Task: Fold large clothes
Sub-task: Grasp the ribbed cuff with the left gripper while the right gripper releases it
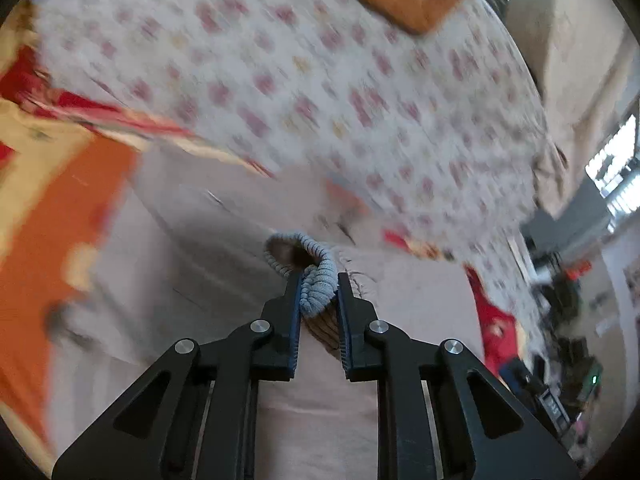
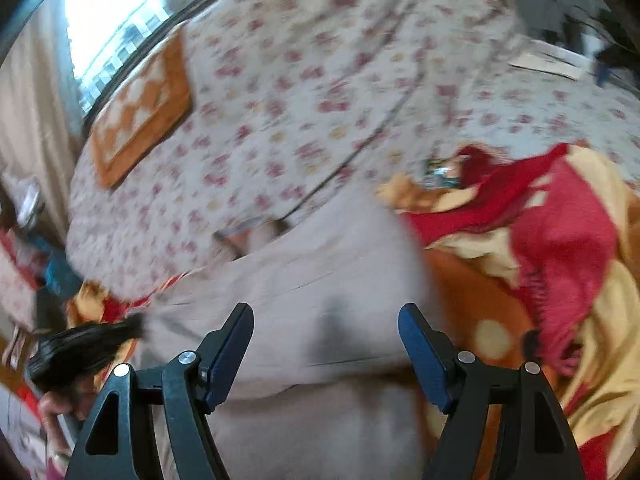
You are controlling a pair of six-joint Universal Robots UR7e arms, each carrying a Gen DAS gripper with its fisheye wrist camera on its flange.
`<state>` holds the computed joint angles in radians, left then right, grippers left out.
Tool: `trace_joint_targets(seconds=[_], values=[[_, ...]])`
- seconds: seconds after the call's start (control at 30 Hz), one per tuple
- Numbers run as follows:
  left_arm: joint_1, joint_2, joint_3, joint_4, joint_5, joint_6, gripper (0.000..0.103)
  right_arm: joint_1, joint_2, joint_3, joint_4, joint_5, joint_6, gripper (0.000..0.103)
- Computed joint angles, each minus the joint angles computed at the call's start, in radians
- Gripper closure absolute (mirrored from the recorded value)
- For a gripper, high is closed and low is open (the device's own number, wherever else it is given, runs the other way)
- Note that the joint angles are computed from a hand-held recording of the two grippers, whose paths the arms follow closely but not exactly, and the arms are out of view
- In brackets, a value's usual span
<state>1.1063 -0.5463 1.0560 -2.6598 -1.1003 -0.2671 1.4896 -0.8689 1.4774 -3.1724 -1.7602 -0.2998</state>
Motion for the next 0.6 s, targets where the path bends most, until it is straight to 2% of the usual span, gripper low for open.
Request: trace_joint_targets(seconds=[0.1, 0.2, 0.37, 0.43, 0.5, 0.6], values=[[0.018, -0.028, 0.007, 0.007, 0.082, -0.033, 0.089, -0.009, 0.001, -0.016, 0.006, -0.033, 0.041, 0.030], [0.030, -0.046, 0.020, 0.052, 0.104, -0.075, 0.089, -0.010, 0.010, -0.034, 0.056, -0.056, 0.041, 0.030], [0.035, -0.070, 0.044, 0.043, 0.128, -0.107, 0.089, 0.009, 0.052, -0.086, 0.134, -0.113, -0.010, 0.030], [0.042, -0.082, 0.055, 0.028, 0.123, -0.112, 0.089, 0.008, 0.044, -0.076, 0.154, -0.099, -0.019, 0.030], [0.044, -0.082, 0.057, 0.036, 0.123, -0.114, 0.089, 0.012, 0.037, -0.071, 0.183, -0.109, -0.046, 0.025], [0.042, -0.073, 0.046, 0.054, 0.118, -0.117, 0.089, 0.030, 0.059, -0.093, 0.232, -0.196, -0.116, 0.025]])
